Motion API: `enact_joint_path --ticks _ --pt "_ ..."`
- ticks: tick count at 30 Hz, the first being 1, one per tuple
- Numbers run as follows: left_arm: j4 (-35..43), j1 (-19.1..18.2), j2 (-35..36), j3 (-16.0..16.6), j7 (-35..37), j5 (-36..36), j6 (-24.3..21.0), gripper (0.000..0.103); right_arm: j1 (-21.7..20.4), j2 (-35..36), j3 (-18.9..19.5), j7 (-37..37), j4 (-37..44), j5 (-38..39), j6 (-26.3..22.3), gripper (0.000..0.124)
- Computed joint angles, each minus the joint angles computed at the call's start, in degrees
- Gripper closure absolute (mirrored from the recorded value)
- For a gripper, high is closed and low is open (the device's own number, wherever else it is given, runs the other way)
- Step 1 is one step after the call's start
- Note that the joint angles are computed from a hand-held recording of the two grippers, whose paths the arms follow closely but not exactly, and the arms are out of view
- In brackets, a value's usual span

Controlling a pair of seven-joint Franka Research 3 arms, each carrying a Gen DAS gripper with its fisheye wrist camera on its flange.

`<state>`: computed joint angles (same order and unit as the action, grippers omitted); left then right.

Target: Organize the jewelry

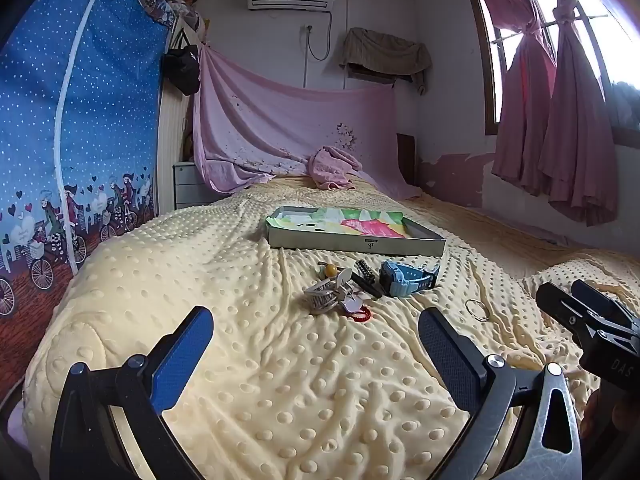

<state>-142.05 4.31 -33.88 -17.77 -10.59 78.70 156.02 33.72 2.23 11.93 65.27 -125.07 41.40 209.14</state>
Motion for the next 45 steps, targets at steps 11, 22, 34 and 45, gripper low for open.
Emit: enact_joint_path --ticks 11,22,34,45 --pt "0.0 -0.1 0.0 0.1 -0.1 0.2 0.0 0.000 0.1 0.2 0.0 -0.1 0.1 -0.1 0.2 0.022" --pt "0.0 -0.2 0.0 0.1 -0.1 0.2 0.0 0.000 0.1 0.1 0.0 -0.1 0.0 -0.1 0.3 0.022" --pt "0.1 -0.3 -0.1 0.2 0.5 -0.4 -0.3 0.000 0.1 0.2 0.0 -0.4 0.1 0.2 0.3 0.022" --pt "1.0 1.7 1.4 2.0 5.4 -4.0 3.9 0.000 2.6 2.3 -1.6 -18.5 8.3 19.6 -6.7 0.022"
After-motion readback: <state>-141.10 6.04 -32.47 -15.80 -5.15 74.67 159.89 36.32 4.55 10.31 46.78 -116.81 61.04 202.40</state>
